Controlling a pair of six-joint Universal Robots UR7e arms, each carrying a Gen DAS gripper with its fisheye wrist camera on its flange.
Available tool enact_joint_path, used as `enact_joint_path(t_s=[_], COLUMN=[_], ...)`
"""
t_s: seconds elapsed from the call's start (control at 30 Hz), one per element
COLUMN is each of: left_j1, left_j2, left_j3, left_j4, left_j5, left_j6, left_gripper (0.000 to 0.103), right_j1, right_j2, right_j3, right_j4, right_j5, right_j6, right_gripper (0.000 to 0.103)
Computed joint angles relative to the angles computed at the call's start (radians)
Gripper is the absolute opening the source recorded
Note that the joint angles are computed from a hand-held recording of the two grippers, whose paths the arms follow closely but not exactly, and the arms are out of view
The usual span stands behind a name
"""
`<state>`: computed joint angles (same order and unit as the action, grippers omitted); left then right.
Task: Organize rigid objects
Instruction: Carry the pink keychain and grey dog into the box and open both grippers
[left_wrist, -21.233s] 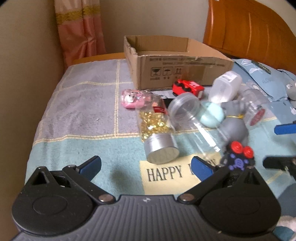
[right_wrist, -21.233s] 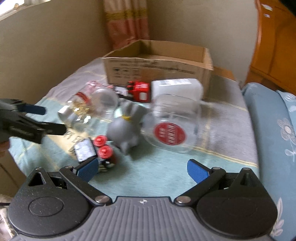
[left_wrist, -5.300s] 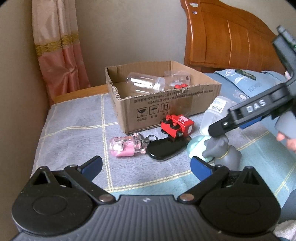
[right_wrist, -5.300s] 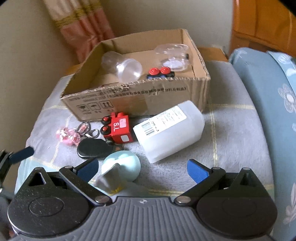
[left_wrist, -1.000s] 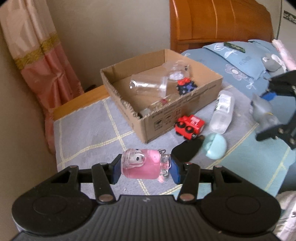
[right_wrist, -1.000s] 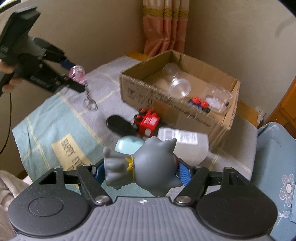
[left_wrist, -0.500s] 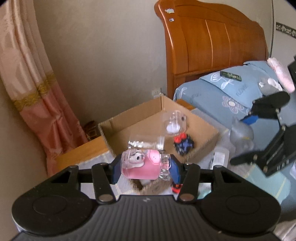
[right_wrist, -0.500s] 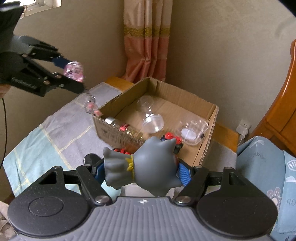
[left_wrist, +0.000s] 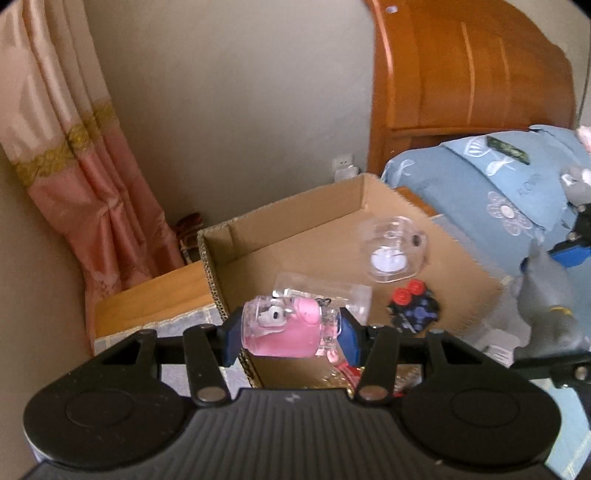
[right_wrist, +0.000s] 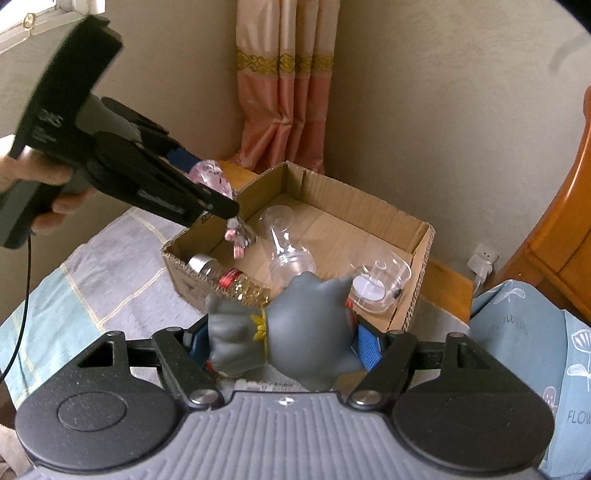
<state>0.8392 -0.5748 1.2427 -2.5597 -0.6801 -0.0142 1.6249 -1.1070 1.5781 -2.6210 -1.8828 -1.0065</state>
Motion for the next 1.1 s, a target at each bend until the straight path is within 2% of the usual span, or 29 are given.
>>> enact_joint_path(t_s=[0.03,0.07,0.1,0.17,0.3,0.37,0.57,0.7,0.87,0.93,1.1], left_j1=[0.003,0.003,0.003,0.002,-0.004,-0.01,-0.037,-0.052,-0.064,-0.068,-0.072], left_j2=[0.009,0.015,0.019,0.017,-0.016,-0.028,-0.069,-0.105,-0.119,-0.125,-0.135], left_j3=[-0.005,-0.007,-0.012,-0.004,0.047,0.077,0.193,0.27,0.304,0.313,0.337], left_j4=[-0.018,-0.037,-0.04,-0.075,-0.106,-0.127,-0.2,-0.239,-0.25,-0.256,-0.279], left_j5=[0.017,0.041,0.055,0.061,0.035,0.038,0.074,0.055,0.085,0.097,0.121], left_j6=[0.005,0.013,0.006,0.0,0.015,0.042,0.098,0.092,0.101,0.098,0.091], left_gripper=[0.052,0.061,0.078,0.09,0.092,0.098,0.098,0.098,0.098,0.098,0.099], right_j1=[0.003,0.006,0.008,0.011,0.014,0.017,0.029,0.039,0.053,0.059,0.078], right_j2=[0.011,0.023,0.033,0.053,0.095,0.123,0.223,0.284,0.316,0.325,0.332], right_j3=[-0.01,-0.026,-0.038,-0.066,-0.122,-0.158,-0.284,-0.359,-0.385,-0.387,-0.375], right_j4=[-0.002,0.005,0.008,0.023,0.045,0.055,0.087,0.135,0.177,0.178,0.163], right_j5=[-0.006,-0.012,-0.013,-0.017,-0.024,-0.033,-0.075,-0.118,-0.105,-0.093,-0.095], right_j6=[0.004,0.01,0.019,0.035,0.063,0.084,0.144,0.199,0.243,0.246,0.242], right_gripper=[0.078,0.078,0.078,0.078,0.078,0.078,0.079,0.079,0.079,0.082,0.098])
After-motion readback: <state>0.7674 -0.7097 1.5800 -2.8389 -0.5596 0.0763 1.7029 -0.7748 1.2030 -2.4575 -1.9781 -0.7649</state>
